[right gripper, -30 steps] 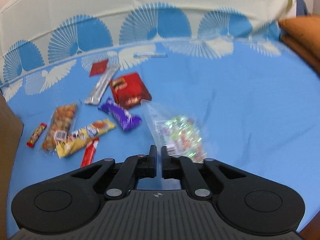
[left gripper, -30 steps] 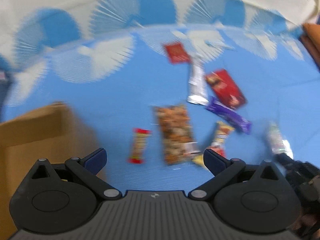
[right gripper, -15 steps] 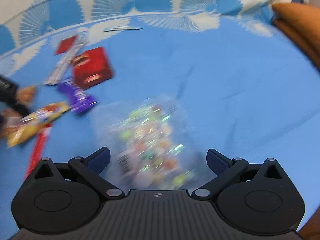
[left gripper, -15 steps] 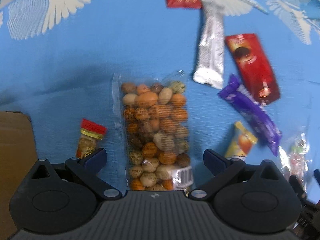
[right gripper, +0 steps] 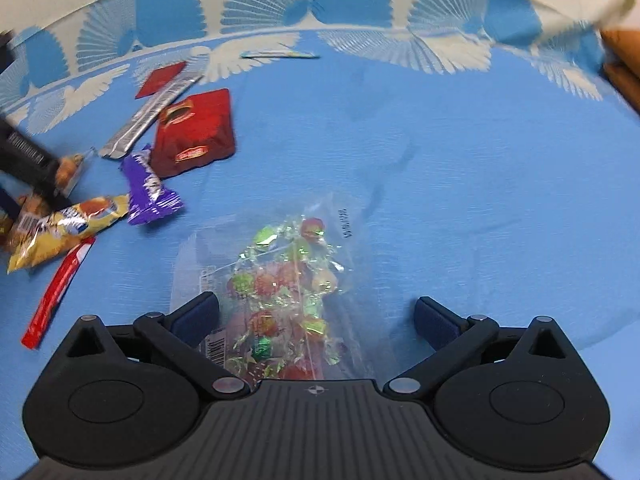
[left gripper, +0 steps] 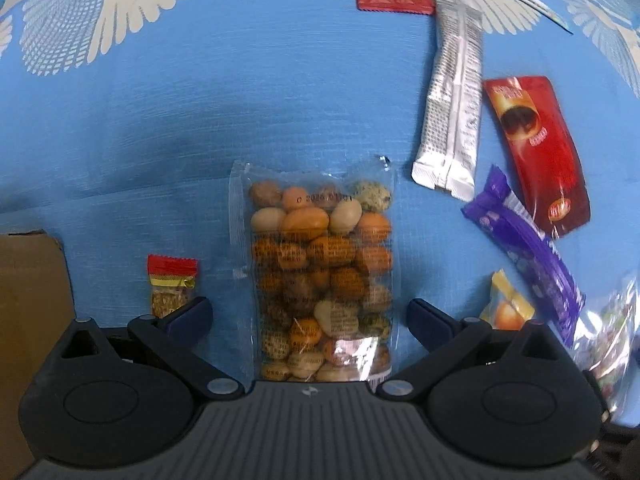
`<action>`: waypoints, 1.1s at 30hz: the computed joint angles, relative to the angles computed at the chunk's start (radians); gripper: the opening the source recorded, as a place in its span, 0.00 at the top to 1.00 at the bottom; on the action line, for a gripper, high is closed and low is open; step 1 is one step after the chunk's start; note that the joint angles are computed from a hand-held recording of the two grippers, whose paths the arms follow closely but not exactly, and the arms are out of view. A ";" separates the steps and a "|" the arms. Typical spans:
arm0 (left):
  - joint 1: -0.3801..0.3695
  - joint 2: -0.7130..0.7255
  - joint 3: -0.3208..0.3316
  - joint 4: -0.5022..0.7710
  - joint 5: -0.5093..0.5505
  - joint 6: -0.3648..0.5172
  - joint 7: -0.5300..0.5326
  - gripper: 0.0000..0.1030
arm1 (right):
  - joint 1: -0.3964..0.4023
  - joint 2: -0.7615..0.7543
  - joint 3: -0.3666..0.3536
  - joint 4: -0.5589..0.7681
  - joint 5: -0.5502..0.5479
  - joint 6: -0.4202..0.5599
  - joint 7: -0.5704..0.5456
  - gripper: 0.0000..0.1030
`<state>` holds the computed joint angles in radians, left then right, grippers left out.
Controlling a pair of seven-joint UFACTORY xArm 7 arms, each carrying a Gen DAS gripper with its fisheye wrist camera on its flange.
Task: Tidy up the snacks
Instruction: 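Grasp the nut bag with the left tool while the right tool grasps the candy bag, then carry the nut bag with the left tool while the right tool carries the candy bag over the box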
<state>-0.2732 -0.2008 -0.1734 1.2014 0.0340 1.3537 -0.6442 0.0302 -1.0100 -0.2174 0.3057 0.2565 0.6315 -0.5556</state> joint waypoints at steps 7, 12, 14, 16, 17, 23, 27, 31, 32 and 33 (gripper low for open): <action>0.001 -0.162 0.004 -0.118 -0.007 -0.140 -0.021 0.51 | -0.009 -0.168 0.064 -0.032 -0.040 0.087 0.001 0.69; 0.001 -0.315 -0.029 -0.183 -0.008 -0.109 -0.024 0.51 | -0.043 -0.370 0.124 -0.062 -0.039 0.172 0.154 0.78; -0.016 -0.422 -0.034 -0.223 -0.045 -0.077 -0.026 0.51 | -0.048 -0.465 0.153 -0.069 -0.047 0.197 0.220 0.78; -0.027 -0.504 -0.036 -0.239 -0.083 -0.048 -0.028 0.51 | -0.056 -0.543 0.187 -0.057 -0.056 0.228 0.302 0.78; -0.032 -0.553 -0.038 -0.245 -0.094 -0.032 -0.022 0.51 | -0.058 -0.570 0.201 -0.043 -0.059 0.243 0.344 0.78; -0.023 -0.786 -0.053 -0.220 -0.132 0.097 -0.014 0.51 | -0.016 -0.626 0.238 0.077 -0.071 0.338 0.526 0.78; 0.003 -0.928 -0.055 -0.161 -0.138 0.224 0.002 0.51 | 0.075 -0.645 0.276 0.176 -0.030 0.437 0.618 0.78; 0.051 -1.038 -0.047 -0.063 -0.116 0.381 0.032 0.51 | 0.209 -0.651 0.373 0.282 0.076 0.541 0.699 0.78; 0.065 -1.056 -0.042 -0.032 -0.104 0.421 0.044 0.51 | 0.231 -0.650 0.397 0.305 0.107 0.554 0.728 0.78; 0.080 -1.075 -0.038 -0.001 -0.094 0.465 0.053 0.51 | 0.256 -0.647 0.422 0.330 0.138 0.569 0.755 0.78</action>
<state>-0.1929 -1.2754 -0.2112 1.2008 -0.0600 1.8185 -0.5915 0.2862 -1.6573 0.2041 0.6361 0.3945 1.2008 0.1990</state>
